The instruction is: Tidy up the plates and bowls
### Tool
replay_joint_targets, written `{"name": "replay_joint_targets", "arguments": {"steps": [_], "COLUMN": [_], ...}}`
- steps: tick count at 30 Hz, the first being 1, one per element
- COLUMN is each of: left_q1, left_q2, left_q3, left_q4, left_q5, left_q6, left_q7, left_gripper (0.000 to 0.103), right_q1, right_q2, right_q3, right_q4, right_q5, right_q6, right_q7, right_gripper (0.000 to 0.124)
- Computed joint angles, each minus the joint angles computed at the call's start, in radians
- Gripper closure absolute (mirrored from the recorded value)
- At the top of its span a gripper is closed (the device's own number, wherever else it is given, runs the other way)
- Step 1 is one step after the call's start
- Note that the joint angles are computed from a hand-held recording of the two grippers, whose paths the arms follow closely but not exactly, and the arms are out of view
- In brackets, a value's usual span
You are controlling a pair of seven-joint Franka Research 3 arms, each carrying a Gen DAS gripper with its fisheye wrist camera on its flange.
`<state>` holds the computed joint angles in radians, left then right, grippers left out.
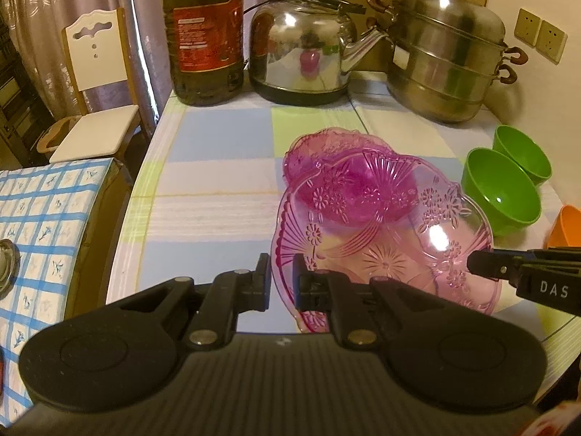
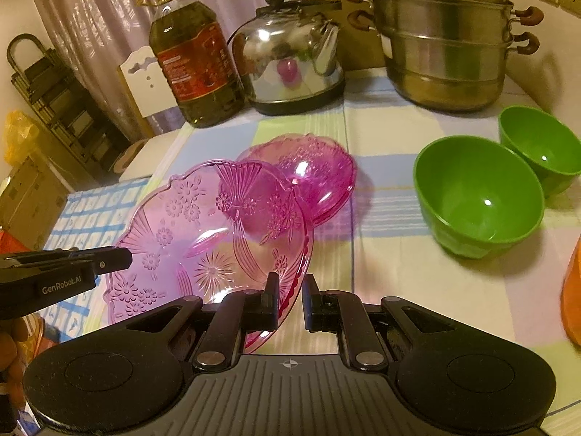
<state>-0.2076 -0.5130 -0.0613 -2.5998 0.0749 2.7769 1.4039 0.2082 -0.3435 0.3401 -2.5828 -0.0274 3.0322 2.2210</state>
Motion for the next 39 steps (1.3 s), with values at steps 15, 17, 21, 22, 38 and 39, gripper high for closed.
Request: {"name": "replay_joint_targets", "arguments": {"steps": [15, 17, 21, 22, 38, 39], "left_q1": [-0.013, -0.010, -0.002, 0.000, 0.047, 0.050], "left_q2": [0.123, 0.143, 0.185, 0.198, 0.371, 0.380], "left_q3": [-0.005, -0.009, -0.015, -0.017, -0.056, -0.059], "left_q4": [0.118, 0.135, 0.171, 0.181, 0.313, 0.319], "left_q5": [-0.030, -0.034, -0.039, -0.041, -0.050, -0.047], "left_q6": [0.019, 0.023, 0.031, 0.034, 0.056, 0.058], "left_q7": [0.044, 0.048, 0.056, 0.057, 0.061, 0.058], "left_gripper": [0.093, 0.093, 0.093, 0.093, 0.093, 0.093], "right_q1": [-0.066, -0.075, -0.096, -0.100, -0.062, -0.052], "right_q2": [0.036, 0.046, 0.075, 0.084, 0.244, 0.254], "right_q3": [-0.002, -0.002, -0.002, -0.002, -0.110, -0.123], "right_q4": [0.054, 0.063, 0.089, 0.096, 0.219, 0.227], "right_q5": [-0.058, -0.074, -0.110, -0.120, -0.263, -0.267], "right_q6": [-0.005, -0.003, -0.001, 0.000, 0.010, 0.011], "right_q7": [-0.001, 0.004, 0.019, 0.024, 0.083, 0.081], "right_gripper": [0.111, 0.111, 0.111, 0.111, 0.111, 0.111]}}
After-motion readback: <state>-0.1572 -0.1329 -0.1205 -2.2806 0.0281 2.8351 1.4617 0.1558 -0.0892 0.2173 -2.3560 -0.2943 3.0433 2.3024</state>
